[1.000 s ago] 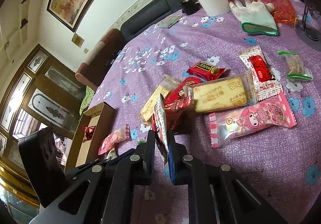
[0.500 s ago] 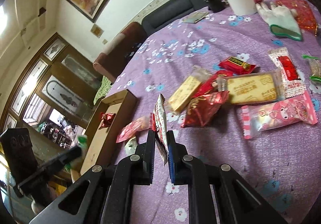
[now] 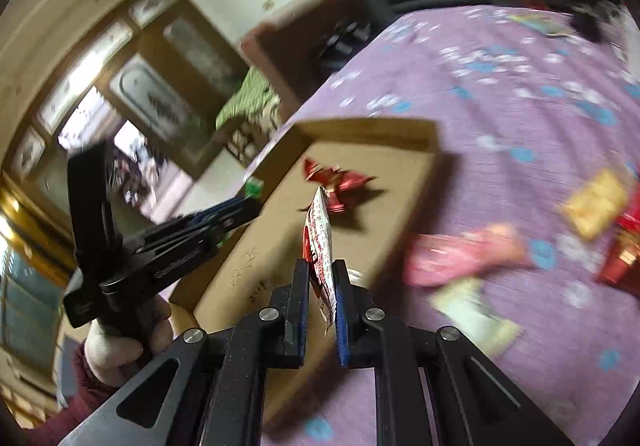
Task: Organize snacks
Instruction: 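Lower both held snacks into the cardboard tray and open both grippers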
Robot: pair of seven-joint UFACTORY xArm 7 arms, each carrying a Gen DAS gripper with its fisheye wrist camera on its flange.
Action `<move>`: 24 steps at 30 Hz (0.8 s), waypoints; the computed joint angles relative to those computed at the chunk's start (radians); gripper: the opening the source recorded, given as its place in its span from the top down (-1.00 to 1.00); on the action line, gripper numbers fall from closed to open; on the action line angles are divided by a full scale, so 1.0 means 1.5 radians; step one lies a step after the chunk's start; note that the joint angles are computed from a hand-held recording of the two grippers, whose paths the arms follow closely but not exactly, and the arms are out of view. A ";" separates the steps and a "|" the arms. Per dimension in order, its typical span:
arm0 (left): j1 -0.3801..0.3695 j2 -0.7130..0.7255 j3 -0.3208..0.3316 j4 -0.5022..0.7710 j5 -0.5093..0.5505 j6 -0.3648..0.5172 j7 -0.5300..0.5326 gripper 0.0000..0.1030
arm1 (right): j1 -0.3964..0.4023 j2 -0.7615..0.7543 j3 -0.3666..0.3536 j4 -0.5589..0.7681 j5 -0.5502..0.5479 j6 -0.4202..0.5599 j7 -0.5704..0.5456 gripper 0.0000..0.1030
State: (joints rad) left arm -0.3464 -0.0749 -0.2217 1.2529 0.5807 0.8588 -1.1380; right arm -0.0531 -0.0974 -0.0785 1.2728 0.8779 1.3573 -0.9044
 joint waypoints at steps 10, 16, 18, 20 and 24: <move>0.021 -0.016 0.009 -0.027 -0.014 -0.012 -0.021 0.31 | 0.065 0.029 0.058 -0.019 -0.054 -0.120 0.022 0.74; 0.019 -0.029 -0.014 -0.016 0.037 0.031 -0.056 -0.13 | 0.066 -0.009 0.042 -0.049 -0.044 -0.135 0.008 0.64; 0.013 -0.032 -0.023 -0.008 0.050 0.051 -0.064 -0.14 | 0.061 -0.021 0.030 -0.054 -0.037 -0.127 0.005 0.63; 0.004 -0.032 -0.034 0.004 0.067 0.076 -0.073 -0.15 | 0.054 -0.038 0.015 -0.060 -0.029 -0.116 -0.001 0.60; -0.019 -0.027 -0.053 0.032 0.098 0.119 -0.090 -0.36 | 0.037 -0.062 -0.011 -0.073 -0.019 -0.113 -0.019 0.36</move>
